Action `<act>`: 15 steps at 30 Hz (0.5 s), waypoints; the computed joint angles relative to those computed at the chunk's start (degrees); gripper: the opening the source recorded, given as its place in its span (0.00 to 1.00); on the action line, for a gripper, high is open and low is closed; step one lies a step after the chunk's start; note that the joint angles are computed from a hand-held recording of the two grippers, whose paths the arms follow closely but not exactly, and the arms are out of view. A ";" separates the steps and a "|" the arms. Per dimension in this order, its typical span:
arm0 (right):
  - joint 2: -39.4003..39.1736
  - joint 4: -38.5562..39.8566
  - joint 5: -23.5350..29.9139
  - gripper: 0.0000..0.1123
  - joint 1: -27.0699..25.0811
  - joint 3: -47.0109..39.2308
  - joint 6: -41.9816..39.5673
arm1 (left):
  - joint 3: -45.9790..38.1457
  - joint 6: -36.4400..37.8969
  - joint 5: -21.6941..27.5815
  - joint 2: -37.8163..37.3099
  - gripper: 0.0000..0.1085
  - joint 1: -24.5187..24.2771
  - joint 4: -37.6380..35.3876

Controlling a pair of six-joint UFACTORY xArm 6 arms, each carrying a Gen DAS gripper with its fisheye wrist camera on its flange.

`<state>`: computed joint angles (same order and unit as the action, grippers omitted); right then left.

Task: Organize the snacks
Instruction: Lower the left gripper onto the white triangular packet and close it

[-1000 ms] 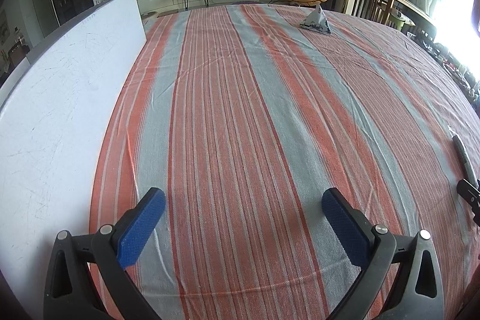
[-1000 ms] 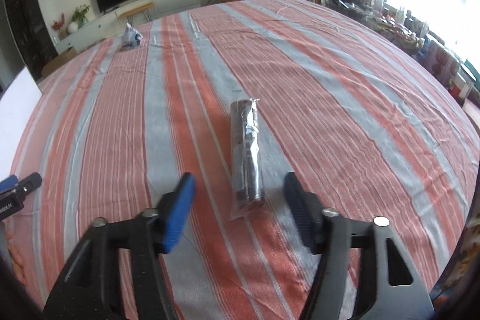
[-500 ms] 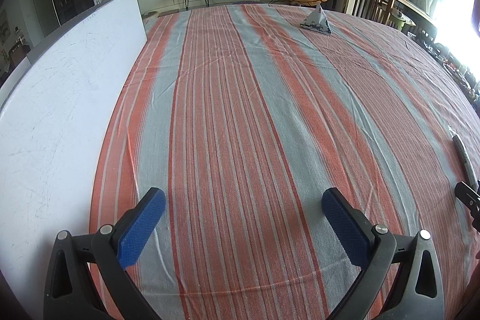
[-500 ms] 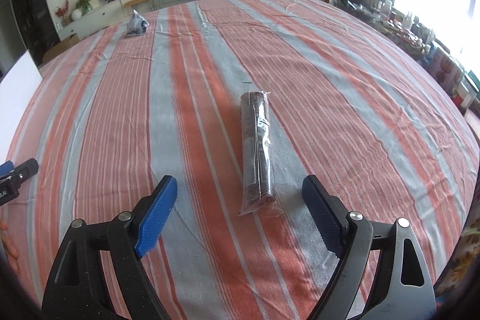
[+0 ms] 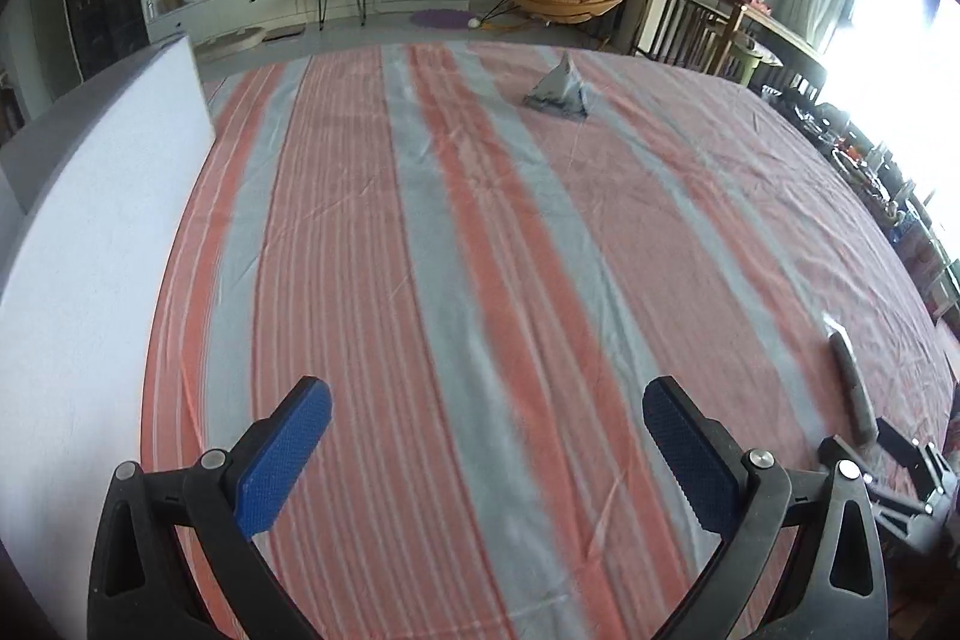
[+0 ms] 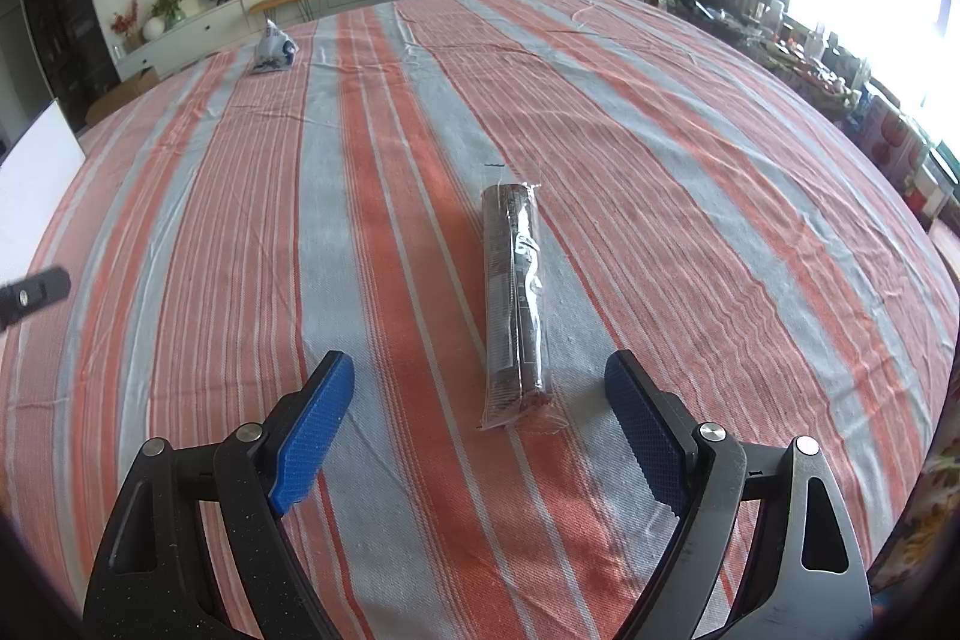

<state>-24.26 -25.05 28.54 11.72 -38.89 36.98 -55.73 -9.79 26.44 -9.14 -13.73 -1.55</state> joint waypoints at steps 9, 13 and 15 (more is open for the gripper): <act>0.01 -0.02 0.00 0.78 0.01 0.00 0.02 | -24.89 6.74 3.59 21.30 0.95 -2.00 3.26; 0.10 0.08 0.02 0.79 0.05 -0.05 -0.22 | -42.40 2.95 9.10 33.88 0.95 -1.96 5.93; 0.20 0.04 0.00 0.79 0.10 -0.10 -0.18 | -52.82 2.93 13.63 40.83 0.94 -2.10 5.95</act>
<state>-24.06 -25.01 28.54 11.82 -39.00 36.79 -108.55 -6.86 40.07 31.69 -15.84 4.40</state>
